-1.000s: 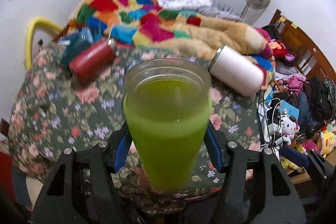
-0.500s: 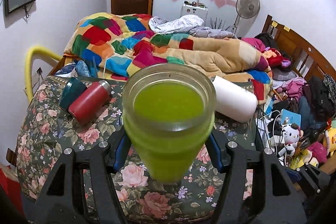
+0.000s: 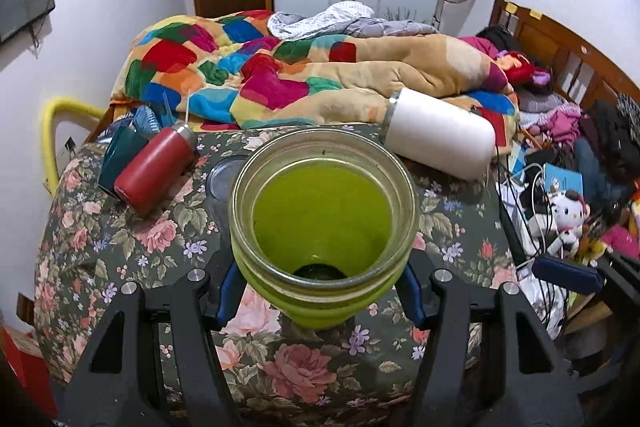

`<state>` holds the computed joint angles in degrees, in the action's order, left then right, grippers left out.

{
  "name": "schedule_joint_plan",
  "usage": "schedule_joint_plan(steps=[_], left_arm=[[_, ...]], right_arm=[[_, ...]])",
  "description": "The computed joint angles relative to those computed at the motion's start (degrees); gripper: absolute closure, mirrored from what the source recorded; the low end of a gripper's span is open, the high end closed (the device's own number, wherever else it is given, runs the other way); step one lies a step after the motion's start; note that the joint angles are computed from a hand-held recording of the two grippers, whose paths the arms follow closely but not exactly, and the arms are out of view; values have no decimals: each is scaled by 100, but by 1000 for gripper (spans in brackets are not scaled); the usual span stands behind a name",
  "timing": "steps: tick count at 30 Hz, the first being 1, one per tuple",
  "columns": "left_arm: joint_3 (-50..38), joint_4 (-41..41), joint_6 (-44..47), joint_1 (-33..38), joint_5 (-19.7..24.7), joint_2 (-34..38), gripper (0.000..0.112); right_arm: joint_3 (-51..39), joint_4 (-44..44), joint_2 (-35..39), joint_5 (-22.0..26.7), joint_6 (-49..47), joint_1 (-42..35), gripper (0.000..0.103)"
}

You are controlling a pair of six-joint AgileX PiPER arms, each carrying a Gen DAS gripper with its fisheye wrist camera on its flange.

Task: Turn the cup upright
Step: 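Lower the upright lime-green cup onto the bed and open the right gripper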

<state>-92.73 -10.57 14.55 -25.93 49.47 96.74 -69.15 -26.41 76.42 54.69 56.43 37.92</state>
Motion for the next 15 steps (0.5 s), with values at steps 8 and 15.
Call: schedule_joint_plan(steps=[8, 15], left_arm=[[-498, -774, 561, 444, 746, 98, 47], [-338, -1265, 1212, 856, 974, -824, 47]], right_arm=[[-148, -190, -22, 293, 235, 258, 38], [-645, -927, -120, 997, 703, 946, 38]])
